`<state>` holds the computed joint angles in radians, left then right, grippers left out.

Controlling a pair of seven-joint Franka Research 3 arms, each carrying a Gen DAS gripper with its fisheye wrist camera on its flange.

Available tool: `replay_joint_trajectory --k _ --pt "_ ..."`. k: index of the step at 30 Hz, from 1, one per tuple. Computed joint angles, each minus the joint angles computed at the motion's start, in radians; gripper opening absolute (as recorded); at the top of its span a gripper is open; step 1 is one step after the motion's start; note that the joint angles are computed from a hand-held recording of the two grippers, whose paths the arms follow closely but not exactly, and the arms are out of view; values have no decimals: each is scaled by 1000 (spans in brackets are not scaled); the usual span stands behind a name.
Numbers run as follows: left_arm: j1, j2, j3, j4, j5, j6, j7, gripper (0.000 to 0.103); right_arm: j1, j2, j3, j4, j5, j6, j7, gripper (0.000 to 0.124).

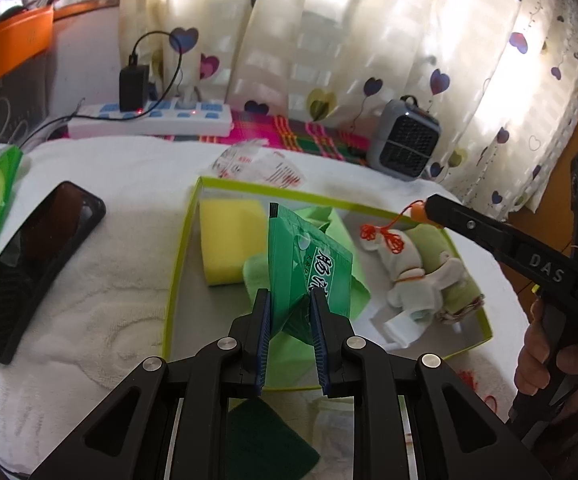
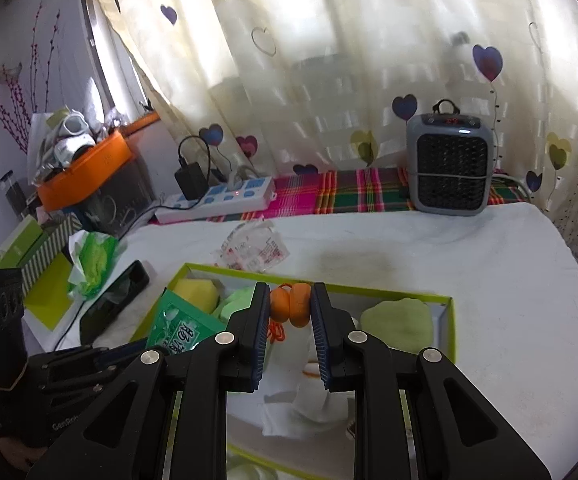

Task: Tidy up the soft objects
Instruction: 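Carry the earplugs and tissue packet over the green box lid, then lower both items into the box and open both tools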

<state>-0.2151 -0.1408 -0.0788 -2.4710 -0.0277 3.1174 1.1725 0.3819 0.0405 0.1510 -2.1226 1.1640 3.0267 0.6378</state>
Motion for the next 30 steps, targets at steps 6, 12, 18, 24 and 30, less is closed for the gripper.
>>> replay_joint_trajectory --k 6,12,18,24,30 --pt "-33 27 26 11 -79 -8 70 18 -2 53 -1 18 -171 -26 139 22" --pt "3 32 -6 15 -75 -11 66 19 -25 82 12 31 -236 -47 201 22" --pt "13 33 -15 17 -53 -13 56 20 -38 97 25 40 -264 -57 224 22" --pt "53 38 -44 22 30 -19 -15 23 -33 105 25 38 -325 -44 277 22" --pt "98 29 -72 24 140 -40 -115 32 -37 102 31 30 -359 -33 298 22"
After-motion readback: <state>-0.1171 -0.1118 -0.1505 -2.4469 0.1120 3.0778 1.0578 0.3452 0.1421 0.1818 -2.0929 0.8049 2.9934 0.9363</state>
